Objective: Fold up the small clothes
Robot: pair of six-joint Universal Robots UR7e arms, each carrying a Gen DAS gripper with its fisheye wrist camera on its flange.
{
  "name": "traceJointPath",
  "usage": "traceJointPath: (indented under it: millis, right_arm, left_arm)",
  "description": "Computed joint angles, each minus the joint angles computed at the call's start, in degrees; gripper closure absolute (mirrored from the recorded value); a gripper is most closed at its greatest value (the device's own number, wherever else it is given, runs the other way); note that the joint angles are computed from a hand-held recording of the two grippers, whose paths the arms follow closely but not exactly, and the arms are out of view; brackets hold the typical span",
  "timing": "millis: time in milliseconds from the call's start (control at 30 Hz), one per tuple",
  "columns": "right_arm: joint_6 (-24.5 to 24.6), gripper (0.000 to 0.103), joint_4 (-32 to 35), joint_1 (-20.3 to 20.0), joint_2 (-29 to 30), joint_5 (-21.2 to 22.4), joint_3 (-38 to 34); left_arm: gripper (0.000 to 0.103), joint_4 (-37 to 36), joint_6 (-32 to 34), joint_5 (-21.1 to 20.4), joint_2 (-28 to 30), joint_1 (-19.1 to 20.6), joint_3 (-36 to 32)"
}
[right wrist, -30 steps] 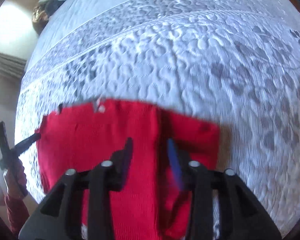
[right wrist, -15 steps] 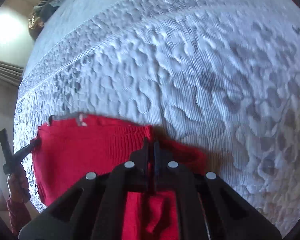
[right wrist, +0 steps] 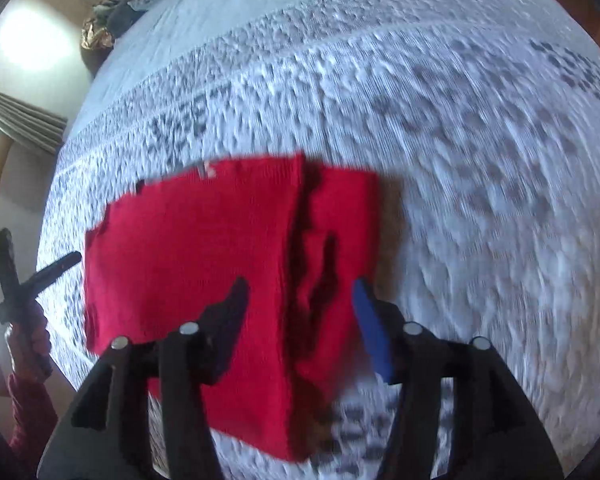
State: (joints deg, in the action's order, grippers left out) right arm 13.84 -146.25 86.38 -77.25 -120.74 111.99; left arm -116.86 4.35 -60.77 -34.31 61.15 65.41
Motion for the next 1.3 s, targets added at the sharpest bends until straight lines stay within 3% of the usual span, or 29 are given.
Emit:
traceJointPath:
  millis: [167, 300, 400, 533, 633, 867, 1000, 1100, 1167, 1300]
  right_arm:
    - [2.79, 0.042, -0.87, -2.09, -3.72, 4.23, 6.59]
    - [3.66, 0.038, -3.87, -5.19, -5.67, 11.16, 9.49]
    - [3.62, 0.036, -3.51, -5.29, -5.59, 11.18, 9.66]
    - [2.53, 0.032, -3.70, -5.38, -5.20, 11.83, 9.76]
    - [0.83, 0.029, -4.45, -6.24, -5.58, 13.95, 10.33]
    - [1.18, 0.027, -5.85, -6.27, -3.55, 12.60, 10.11]
    - [0.97, 0.044, -5.99, -5.64, -3.39, 11.35, 10.08]
    - [0.83, 0.057, -5.89, -6.29, -4.16, 14.15, 10.47]
    - [0.86, 0.058, -6.32, -6.78, -4.36, 16.14, 10.67]
    - [3.34, 0.052, -6.15, -7.55, -3.10, 16.06, 10.23]
  left_arm:
    - [0.057, -1.78, -2.29, -1.26, -1.75, -1.67, 6.39]
    - [0.057, 0.09, -4.00, -5.39, 0.07, -3.33, 5.21]
    - [0.057, 2.28, -4.93, -6.97, 3.14, -4.68, 2.58]
    - [0.060, 7.32, -7.00, -4.62, 8.29, -4.87, -1.70]
    - [0.057, 5.85, -6.34, -4.24, 8.76, -4.46, -0.75]
    - [0.057, 5.90, -5.44, -4.57, 8.98, -4.33, -0.99]
    - [0.057, 5.50, -4.66, -4.85, 9.01, -4.34, -0.82]
    - [0.057, 5.48, -4.33, -5.06, 8.80, -4.15, -0.63]
    - [0.057, 5.86, -4.26, -5.27, 9.06, -4.11, -1.09]
    - [0.057, 6.94, -3.71, -6.49, 9.33, -3.58, -2.24]
